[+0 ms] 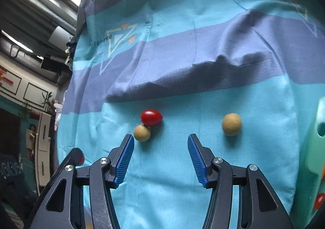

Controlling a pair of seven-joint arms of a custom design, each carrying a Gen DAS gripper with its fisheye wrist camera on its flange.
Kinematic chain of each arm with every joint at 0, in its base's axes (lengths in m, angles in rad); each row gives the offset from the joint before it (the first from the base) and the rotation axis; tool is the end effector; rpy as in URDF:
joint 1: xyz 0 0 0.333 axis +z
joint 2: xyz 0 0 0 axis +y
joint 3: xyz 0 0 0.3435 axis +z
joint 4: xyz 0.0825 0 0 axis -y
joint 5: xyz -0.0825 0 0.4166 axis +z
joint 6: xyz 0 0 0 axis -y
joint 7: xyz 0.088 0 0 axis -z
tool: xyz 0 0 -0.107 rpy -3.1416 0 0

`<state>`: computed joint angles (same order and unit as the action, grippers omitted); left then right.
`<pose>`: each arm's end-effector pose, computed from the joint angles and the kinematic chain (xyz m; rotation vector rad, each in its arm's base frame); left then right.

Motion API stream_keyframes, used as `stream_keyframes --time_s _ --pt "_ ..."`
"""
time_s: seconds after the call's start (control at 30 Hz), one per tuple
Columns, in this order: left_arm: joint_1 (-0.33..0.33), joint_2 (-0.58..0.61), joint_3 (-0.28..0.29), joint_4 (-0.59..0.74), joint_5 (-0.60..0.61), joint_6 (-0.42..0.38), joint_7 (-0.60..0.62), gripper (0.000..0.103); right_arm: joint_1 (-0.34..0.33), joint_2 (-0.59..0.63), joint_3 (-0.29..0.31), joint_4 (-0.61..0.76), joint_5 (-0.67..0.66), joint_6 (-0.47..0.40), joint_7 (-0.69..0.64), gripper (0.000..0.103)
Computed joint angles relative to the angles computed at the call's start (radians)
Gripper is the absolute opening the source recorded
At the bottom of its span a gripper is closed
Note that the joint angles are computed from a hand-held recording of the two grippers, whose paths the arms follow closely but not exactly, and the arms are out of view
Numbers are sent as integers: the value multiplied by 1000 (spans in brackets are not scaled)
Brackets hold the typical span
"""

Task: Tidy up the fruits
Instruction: 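Move the right gripper to another red tomato and grasp it, then carry the red tomato over the basin and open the right gripper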

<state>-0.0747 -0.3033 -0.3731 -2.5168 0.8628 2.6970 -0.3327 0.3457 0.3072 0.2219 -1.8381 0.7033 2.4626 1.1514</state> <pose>0.4225 -0.2342 0.4258 -2.3576 1.0524 -0.8105 0.5915 0.3619 0.4086 -2.1495 1.3096 0.3252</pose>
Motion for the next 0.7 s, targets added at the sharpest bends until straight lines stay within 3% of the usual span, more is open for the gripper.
stream_keyframes --time_s 0.13,0.33,0.47,0.7 --pt "-1 -11 4 -10 -8 11 5 28 69 52 -18 53 -155 54 110 56" --pt "0 -11 -7 -2 0 -4 22 28 128 119 -51 123 -368 43 291 53" --pt "-4 -3 -14 10 12 -18 30 28 110 114 -26 103 -392 84 296 34" --pt "-25 11 -12 28 34 -35 40 28 47 31 10 -7 -327 151 214 34"
